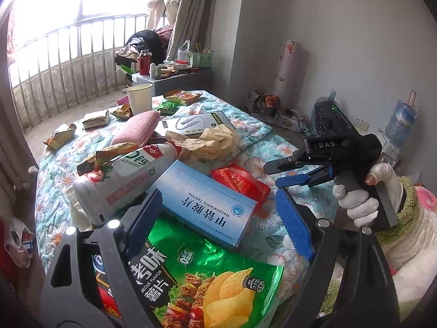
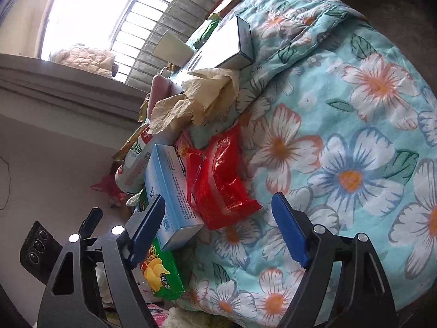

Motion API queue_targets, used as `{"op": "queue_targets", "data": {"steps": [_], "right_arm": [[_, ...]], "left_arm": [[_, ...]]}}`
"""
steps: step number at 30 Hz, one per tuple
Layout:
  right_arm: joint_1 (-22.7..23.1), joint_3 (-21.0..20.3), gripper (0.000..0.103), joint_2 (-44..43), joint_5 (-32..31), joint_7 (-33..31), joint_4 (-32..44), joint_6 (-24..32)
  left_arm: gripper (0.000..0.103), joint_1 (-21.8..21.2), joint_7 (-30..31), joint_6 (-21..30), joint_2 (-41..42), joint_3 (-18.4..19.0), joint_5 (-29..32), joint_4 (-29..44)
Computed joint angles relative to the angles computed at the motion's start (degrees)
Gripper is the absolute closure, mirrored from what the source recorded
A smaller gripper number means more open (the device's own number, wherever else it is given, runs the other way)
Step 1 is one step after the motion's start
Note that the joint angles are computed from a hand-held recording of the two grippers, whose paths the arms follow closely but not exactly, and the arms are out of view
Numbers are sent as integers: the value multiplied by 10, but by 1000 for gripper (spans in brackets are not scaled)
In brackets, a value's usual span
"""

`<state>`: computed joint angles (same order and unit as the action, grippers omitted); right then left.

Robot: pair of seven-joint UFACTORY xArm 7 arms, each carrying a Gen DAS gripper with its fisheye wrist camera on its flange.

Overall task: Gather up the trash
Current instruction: 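Move both tools back to the bed toward the wrappers, then grasp the yellow snack packet with the left tool while the right tool grasps the red wrapper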

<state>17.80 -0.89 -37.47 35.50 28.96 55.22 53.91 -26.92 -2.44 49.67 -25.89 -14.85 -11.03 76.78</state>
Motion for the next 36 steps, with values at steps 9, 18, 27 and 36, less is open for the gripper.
{"op": "queue_targets", "data": {"steps": [9,18,27,36], "right_arm": [[11,-12,32,32,37,-37,5,-5],[9,-24,34,21,61,-61,-7,0],[3,-24,38,27,69,-68,1,16],[-1,-19,56,27,68,-67,4,30]], "left_arm": [[23,41,16,12,76,9,52,106],[50,66,2,99,170,18,124,183],[72,63,-3,118,189,13,209,187],[86,54,7,102,182,8,244,174]]}}
